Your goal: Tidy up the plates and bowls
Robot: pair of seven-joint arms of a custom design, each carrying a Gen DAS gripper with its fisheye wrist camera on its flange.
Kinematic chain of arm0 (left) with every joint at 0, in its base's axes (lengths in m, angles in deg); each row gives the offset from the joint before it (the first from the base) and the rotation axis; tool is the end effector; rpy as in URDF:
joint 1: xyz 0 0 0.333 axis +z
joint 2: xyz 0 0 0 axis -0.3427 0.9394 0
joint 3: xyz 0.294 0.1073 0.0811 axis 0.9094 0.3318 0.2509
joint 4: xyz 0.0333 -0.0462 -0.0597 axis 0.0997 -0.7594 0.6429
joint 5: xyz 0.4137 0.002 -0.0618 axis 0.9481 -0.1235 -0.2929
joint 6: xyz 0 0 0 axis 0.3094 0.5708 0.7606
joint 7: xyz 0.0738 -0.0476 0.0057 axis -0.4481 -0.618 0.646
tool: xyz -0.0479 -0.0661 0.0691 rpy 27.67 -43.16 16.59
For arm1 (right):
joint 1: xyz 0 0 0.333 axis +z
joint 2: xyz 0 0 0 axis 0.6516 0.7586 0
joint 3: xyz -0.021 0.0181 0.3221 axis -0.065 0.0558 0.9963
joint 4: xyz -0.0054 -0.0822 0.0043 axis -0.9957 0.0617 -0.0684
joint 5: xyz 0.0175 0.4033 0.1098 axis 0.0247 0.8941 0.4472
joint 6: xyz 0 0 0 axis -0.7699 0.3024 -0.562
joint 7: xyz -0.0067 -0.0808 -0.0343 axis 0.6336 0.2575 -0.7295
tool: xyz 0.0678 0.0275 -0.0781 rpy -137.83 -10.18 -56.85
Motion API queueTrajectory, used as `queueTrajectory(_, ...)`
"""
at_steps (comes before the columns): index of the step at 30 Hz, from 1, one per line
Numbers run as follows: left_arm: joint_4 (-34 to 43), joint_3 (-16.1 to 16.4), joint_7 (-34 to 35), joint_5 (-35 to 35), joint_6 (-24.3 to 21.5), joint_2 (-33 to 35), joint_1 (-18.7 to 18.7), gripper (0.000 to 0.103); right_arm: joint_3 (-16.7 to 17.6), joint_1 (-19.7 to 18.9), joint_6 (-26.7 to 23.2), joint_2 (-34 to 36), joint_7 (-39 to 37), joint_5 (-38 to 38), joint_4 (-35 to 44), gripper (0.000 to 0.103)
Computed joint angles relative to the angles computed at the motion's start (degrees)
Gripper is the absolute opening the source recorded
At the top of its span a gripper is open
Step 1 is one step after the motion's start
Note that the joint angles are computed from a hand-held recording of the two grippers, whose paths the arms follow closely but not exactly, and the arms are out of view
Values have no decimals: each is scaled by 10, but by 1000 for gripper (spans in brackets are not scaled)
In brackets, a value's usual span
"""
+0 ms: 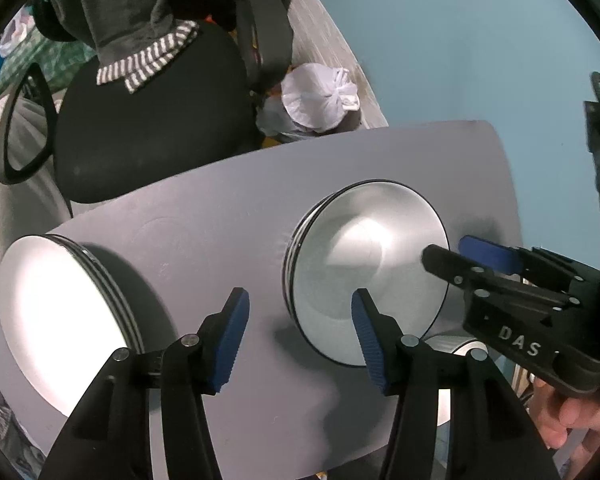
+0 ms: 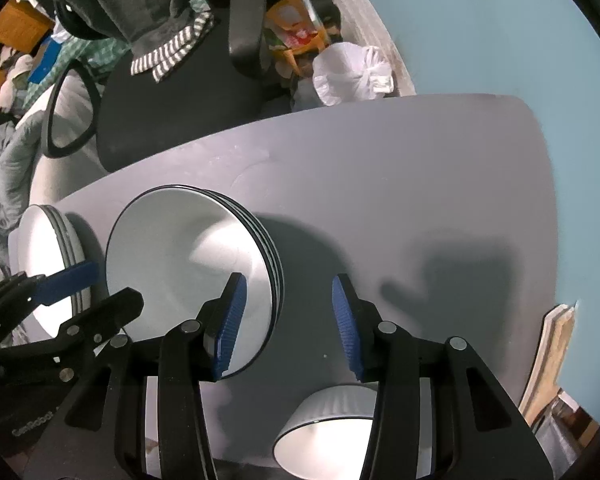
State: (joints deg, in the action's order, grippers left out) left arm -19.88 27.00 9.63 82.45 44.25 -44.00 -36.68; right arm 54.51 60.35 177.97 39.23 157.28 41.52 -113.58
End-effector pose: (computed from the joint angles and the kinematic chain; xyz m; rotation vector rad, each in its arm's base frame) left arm 0.6694 -0.3461 0.5442 2.0035 -2.2510 0.3282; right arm 0.7005 0.2780 0.5563 -2.1820 2.0581 0.1270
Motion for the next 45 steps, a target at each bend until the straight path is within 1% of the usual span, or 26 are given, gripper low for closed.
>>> queueTrajectory(2,-24,2,-1,6,14,-19,0,57,-2,4,16,-15,0,-7,-19,43)
queueTrajectory(3,-39,2,-1,8,22,-31,1,59,-4,7,29,-28,0,-14,-35,48)
queueTrajectory(4,-51,2,0,10,30,-40,2,62,-5,9,34,-33,2,-19,-40,57)
queueTrajectory(6,-84,1,6,13,51,-66,4,63,-8,14,52,-54,11,-33,-64,64)
queueTrajectory(7,-95,0,9,16,58,-76,5,64,-9,16,59,-62,14,-39,-73,65)
queueTrajectory(12,-153,-1,20,17,106,-127,10,69,-9,22,80,-102,32,-64,-107,66)
queueTrajectory(15,-188,1,12,26,143,-161,9,70,-6,25,90,-120,38,-77,-121,67)
queueTrajectory(18,-214,1,8,19,175,-187,13,70,-4,28,99,-136,43,-88,-133,67)
queueTrajectory(22,-238,-1,18,11,200,-213,15,70,-1,31,108,-156,47,-102,-145,67)
queueTrajectory(26,-268,-3,44,-21,231,-238,20,70,3,33,118,-179,51,-114,-164,68)
queueTrajectory(29,-284,-4,58,-27,250,-251,18,70,6,32,128,-205,61,-119,-190,68)
queueTrajectory(37,-327,-7,121,-68,286,-285,11,70,17,26,143,-266,99,-141,-257,69)
queueTrajectory(41,-342,-7,154,-95,289,-297,5,70,23,20,145,-295,123,-149,-291,69)
queueTrajectory(45,-347,-7,173,-114,285,-300,-1,70,29,10,147,-330,152,-148,-332,69)
